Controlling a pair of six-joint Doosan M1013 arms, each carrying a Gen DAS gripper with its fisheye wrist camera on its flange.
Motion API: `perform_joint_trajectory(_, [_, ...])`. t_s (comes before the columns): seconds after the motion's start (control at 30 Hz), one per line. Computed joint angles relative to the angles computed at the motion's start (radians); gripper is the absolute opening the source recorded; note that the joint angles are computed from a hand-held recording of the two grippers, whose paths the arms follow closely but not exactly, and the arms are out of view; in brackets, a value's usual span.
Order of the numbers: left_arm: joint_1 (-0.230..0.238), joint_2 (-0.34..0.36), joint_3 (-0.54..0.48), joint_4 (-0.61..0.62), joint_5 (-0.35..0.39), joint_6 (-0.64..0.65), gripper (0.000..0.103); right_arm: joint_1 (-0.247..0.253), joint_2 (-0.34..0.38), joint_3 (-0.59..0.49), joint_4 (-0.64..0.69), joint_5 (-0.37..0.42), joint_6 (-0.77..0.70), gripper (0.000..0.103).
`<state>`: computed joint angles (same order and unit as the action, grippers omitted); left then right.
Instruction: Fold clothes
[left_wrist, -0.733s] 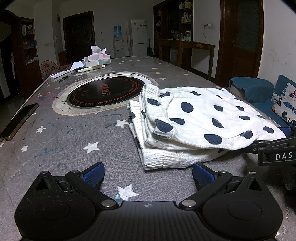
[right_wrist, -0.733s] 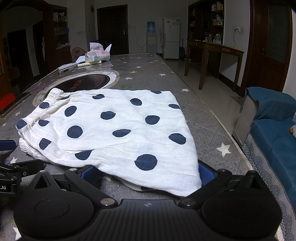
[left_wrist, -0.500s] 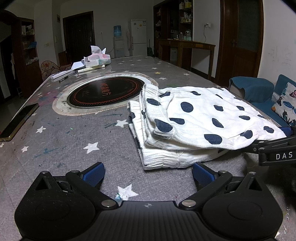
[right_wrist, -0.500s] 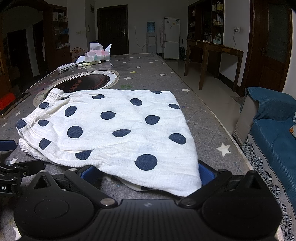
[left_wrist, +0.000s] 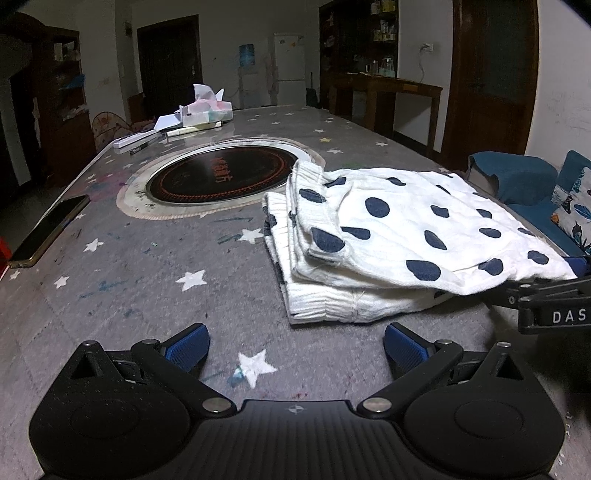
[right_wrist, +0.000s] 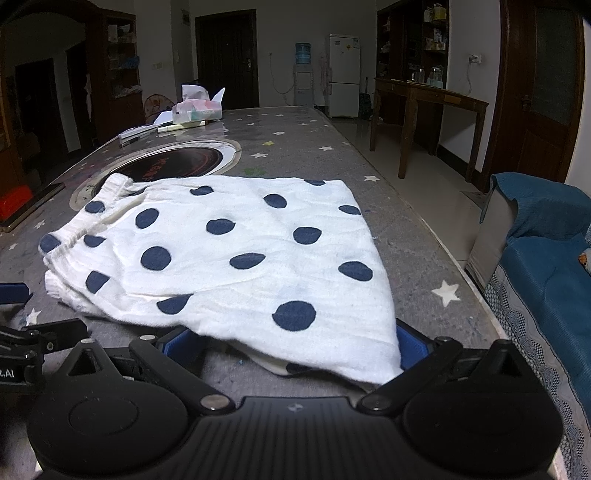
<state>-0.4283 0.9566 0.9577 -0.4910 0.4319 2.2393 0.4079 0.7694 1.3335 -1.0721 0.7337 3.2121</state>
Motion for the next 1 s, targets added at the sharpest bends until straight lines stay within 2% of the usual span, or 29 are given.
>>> perform_joint_trajectory(0.17, [-0.003, -0.012, 0.016, 0.088, -0.011, -0.091, 0.103, 0.006, -0.008, 0.008, 0.012, -0.008, -0.017, 0.101])
perform_joint_trajectory(0.3, [-0.004, -0.026, 0.036, 0.142, -0.044, -0.136, 0.103, 0.011, -0.023, 0.018, 0.008, -0.027, -0.032, 0.097])
perform_joint_trajectory(0.4, [0.002, -0.036, 0.044, 0.139, -0.054, -0.161, 0.103, 0.017, -0.035, 0.022, -0.007, -0.043, -0.051, 0.093])
perform_joint_trajectory(0.57, [0.01, -0.047, 0.049, 0.222, -0.076, -0.274, 0.103, 0.027, -0.049, 0.021, -0.027, -0.074, -0.108, 0.088])
perform_joint_trajectory(0.7, [0.018, -0.055, 0.05, 0.269, -0.079, -0.362, 0.103, 0.03, -0.05, 0.005, -0.03, -0.101, -0.151, 0.08])
perform_joint_trajectory(0.8, [0.026, -0.061, 0.055, 0.276, -0.089, -0.379, 0.103, 0.038, -0.052, -0.005, -0.079, -0.092, -0.158, 0.08])
perform_joint_trajectory(1.0, [0.032, -0.066, 0.055, 0.392, -0.105, -0.53, 0.103, 0.036, -0.028, -0.063, -0.046, -0.151, -0.276, 0.073])
